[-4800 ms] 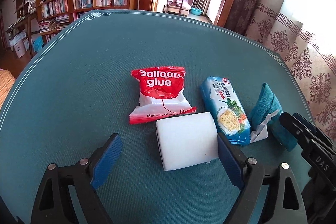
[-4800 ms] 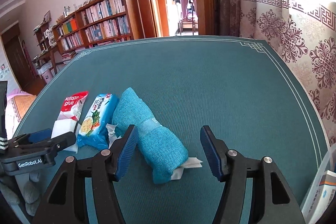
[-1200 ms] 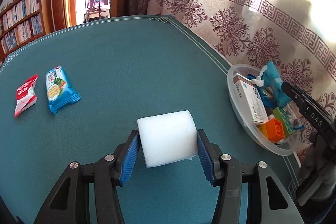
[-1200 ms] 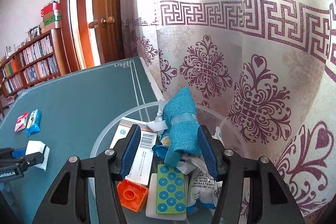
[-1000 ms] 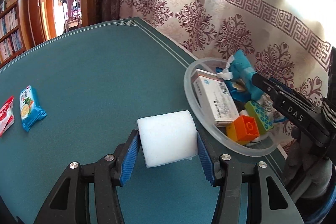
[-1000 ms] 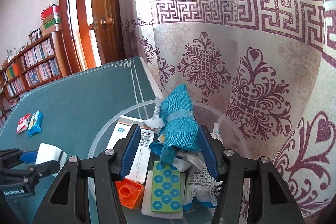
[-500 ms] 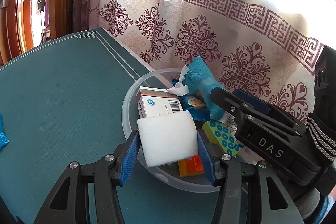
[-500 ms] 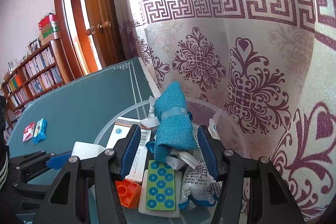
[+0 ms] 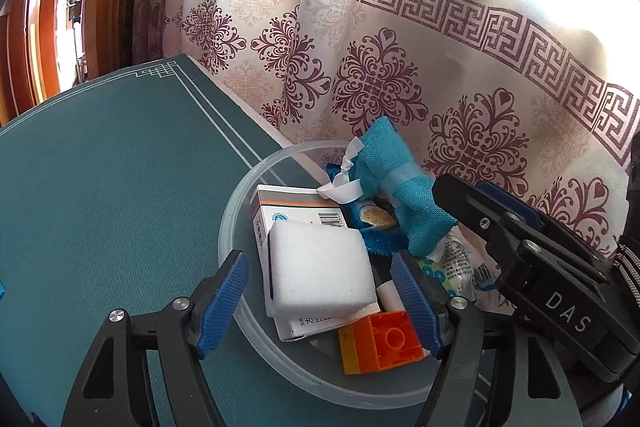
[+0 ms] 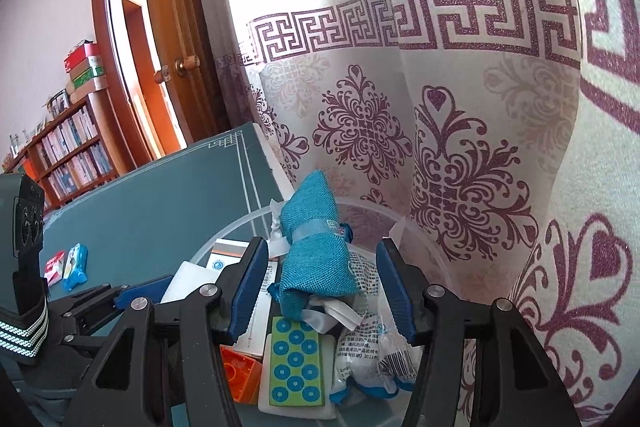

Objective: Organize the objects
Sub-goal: 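Carry the white sponge into the bowl and release it with the left gripper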

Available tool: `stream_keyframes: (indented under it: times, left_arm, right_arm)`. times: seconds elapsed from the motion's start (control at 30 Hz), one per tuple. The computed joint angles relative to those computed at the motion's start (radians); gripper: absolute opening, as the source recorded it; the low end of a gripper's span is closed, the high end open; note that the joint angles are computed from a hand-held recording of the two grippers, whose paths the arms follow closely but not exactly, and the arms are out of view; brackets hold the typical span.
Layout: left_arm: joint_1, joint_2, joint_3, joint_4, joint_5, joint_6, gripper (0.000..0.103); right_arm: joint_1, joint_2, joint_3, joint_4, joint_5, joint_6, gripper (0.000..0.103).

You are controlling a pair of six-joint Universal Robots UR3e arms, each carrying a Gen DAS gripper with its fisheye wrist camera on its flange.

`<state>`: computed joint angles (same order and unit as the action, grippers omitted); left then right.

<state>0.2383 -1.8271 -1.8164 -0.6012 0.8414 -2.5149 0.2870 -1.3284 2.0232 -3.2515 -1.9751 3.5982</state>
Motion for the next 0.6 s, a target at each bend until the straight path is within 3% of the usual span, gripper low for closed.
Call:
stream_keyframes:
  times: [0.07, 0.27, 0.6]
  left_arm:
    - [0.022, 0.025, -0.025, 0.009, -0.004, -0.006, 0.095]
    - [0.108, 0.079, -0.066, -0.038, -0.056, 0.022, 0.095]
    - [0.198, 0.072, -0.072, 0.038, -0.012, -0.066, 0.096]
  right_arm:
    - [-0.001, -0.002, 0.003, -0.004, 0.002, -0.001, 0.058]
    - [0.010, -0.005, 0.000, -0.005, -0.003, -0.004, 0.058]
    - [0.061, 0.039, -0.055, 0.014, 0.002, -0.031, 0.058]
